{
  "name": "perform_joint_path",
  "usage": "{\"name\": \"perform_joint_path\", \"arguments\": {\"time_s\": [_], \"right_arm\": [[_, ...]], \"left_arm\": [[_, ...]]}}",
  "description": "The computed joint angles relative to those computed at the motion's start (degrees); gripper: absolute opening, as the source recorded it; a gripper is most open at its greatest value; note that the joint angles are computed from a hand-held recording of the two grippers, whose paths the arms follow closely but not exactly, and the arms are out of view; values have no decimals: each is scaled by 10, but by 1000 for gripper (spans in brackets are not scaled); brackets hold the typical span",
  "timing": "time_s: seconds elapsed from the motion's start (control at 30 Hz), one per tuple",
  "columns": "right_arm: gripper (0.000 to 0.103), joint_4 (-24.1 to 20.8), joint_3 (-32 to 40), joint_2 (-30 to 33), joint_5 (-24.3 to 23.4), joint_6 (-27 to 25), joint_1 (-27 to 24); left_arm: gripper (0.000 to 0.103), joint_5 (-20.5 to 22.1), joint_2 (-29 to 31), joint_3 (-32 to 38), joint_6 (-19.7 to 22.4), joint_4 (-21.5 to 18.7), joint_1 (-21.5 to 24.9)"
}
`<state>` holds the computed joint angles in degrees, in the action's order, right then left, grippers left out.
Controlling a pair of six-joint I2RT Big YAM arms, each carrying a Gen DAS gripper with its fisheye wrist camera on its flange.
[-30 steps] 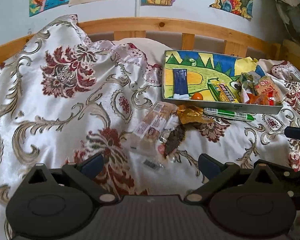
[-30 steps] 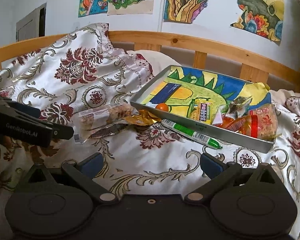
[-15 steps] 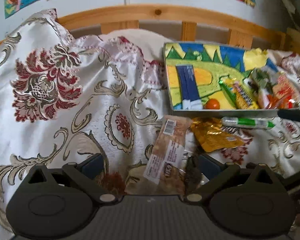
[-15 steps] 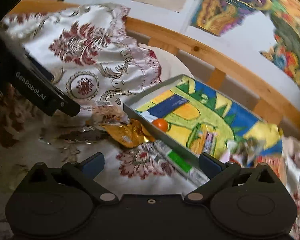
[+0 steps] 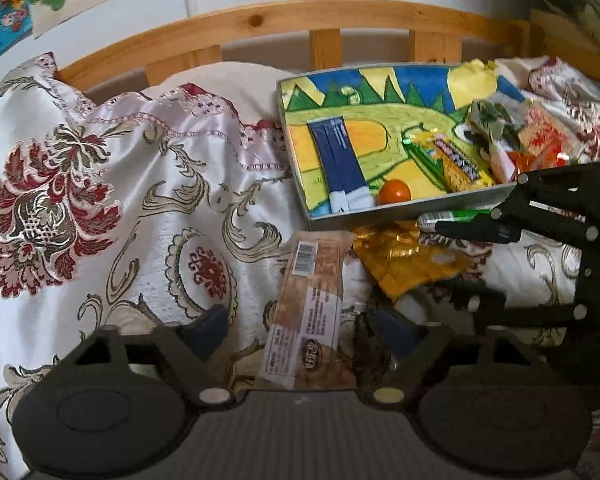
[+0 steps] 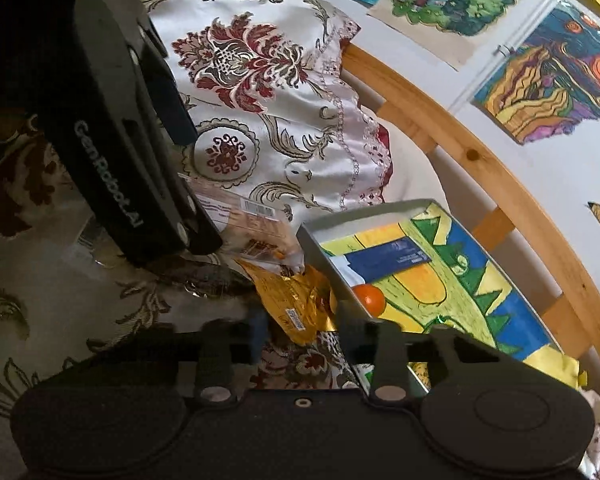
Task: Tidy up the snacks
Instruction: 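Grasp the gold-wrapped snack with the right tool while the left tool approaches the bread package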
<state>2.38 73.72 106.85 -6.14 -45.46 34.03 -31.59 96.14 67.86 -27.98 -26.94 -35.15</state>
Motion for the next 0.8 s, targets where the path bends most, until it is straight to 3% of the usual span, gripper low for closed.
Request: {"name": "perform_joint_path", "arguments": {"time_s": [0.07,0.13,0.17,0.3,0.57,0.8], "right_arm": [[12,-6,1,-1,-7,-3,-1],[9,-15,0,-3,-17,-5,-3],[6,-16,-2,-5,-21,-8,-4],[1,-10,-19,-19,-30,0,-9],[0,-11,-72,-75,-59,45,-30],[0,-36,-94,-107,-80,213,-61]], "left_arm": [[66,7,8,11,0,-20,2],[48,19,14,21,-7,-41,5],[44,29,17,25,-14,-51,8],[40,46,13,20,-32,-53,9],[40,100,-9,4,-112,-46,2],[43,96,8,23,-105,-65,1]]}}
